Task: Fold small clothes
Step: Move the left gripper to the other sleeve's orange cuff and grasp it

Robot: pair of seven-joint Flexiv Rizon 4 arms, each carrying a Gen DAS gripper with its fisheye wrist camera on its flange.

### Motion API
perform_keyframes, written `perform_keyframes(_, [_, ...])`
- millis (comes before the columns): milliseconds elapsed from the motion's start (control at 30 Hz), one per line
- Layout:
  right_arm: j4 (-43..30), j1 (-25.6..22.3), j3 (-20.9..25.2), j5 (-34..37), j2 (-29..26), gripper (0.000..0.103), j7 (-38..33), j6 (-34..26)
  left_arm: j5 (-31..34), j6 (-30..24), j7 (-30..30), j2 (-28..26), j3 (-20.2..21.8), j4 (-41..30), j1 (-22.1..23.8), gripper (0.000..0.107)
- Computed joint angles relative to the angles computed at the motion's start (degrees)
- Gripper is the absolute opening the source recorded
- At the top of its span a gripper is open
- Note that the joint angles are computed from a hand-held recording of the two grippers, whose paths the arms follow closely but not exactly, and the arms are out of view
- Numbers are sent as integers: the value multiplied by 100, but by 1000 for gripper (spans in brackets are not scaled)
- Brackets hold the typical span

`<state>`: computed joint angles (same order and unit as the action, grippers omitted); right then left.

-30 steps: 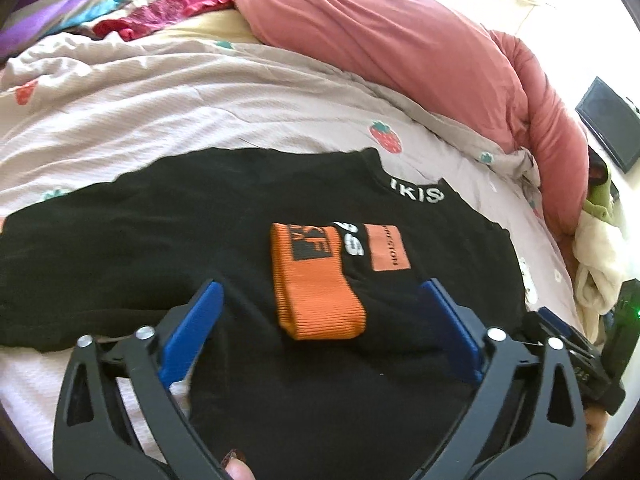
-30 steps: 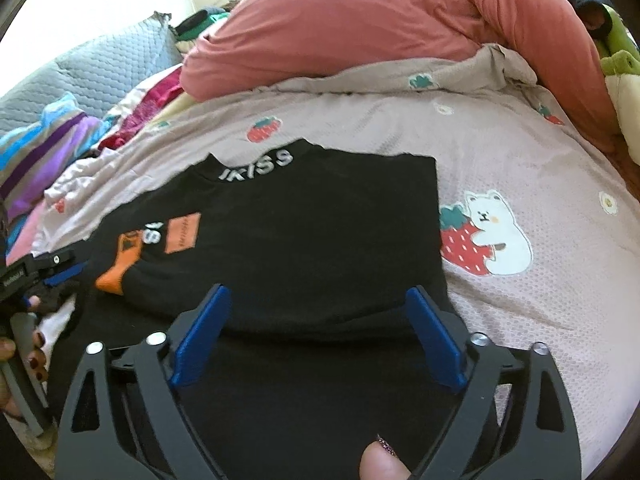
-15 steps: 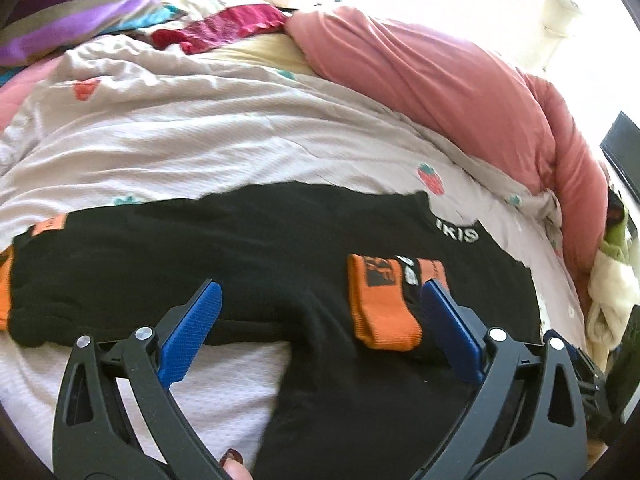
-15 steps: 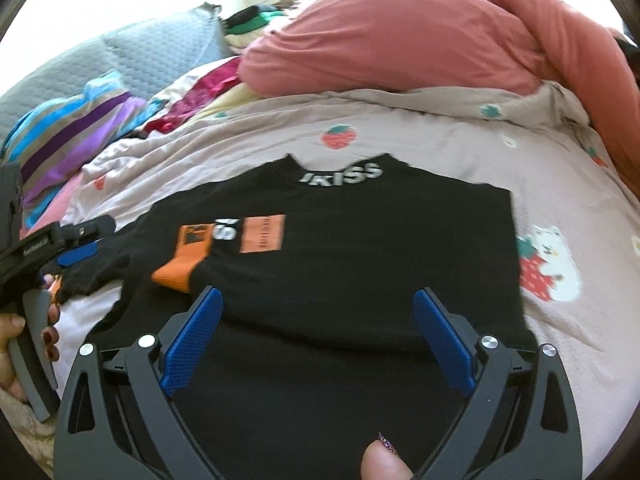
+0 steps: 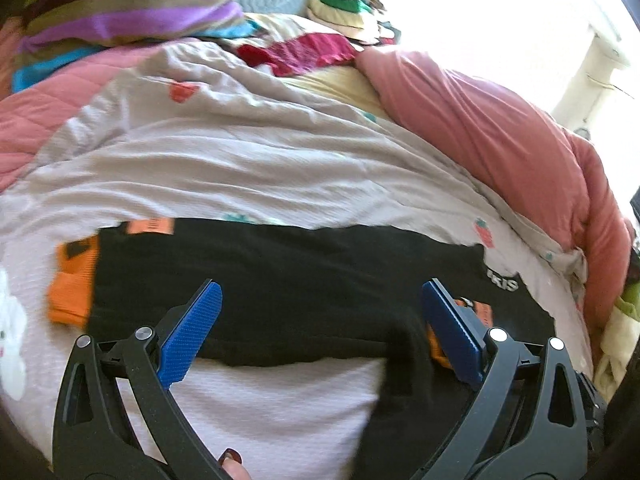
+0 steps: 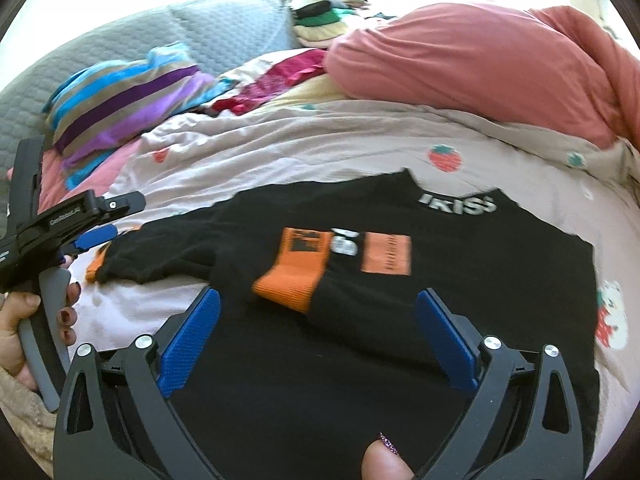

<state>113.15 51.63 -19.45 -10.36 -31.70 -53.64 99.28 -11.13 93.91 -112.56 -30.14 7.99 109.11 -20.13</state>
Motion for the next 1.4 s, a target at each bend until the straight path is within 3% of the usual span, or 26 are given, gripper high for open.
perform_keyframes(167, [-325,-116,253,-198,-129,98,-83,-92,-110,267,-79,179,-202,459,321,93])
perform_keyframes(300, [-564,-307,555,-371,-212,98,-154,-149,-162,238,-163,249,205,649,35,93])
perform_keyframes(467, [-868,-588,996,-615,-322,98,-273,-272,-221,348,-225,386,265,985,81,93])
perform_keyframes(633, [-1189,-798,1374,-863,-460,98,-374,-430,-366,607,-225,551,-628,1420,974,93])
perform_keyframes(900, [-1759,-1028,1913,-1248,-810,98,-634,-879,-420,909,-553,585,-1605,1804,2052,93])
perform_keyframes(1000, [-1948,-1002,1949,-1338,-952,98,-626,-1090,-181,1111,-796,467,-2443,1943,2929,93])
perform_keyframes(1100, [-2074,-1032,2026,-1367,-1069,98,-599,-1203,152,1334,-1158,306,-2962,2018,3534,93])
perform_keyframes(1133, [-2116,-1031,2040,-1374,-1106,98,-581,-1262,392,1387,-1394,258,-2961,1990,3609,93])
perform_keyframes(1300, [-2187,-1073,2113,-1344,-1205,98,-467,-1293,278,1459,-1573,149,-2438,1821,3153,92])
perform_keyframes(1400, [-2198,-1150,2222,-1254,-1242,98,-397,-1264,105,1333,-1585,113,-2006,1665,2742,70])
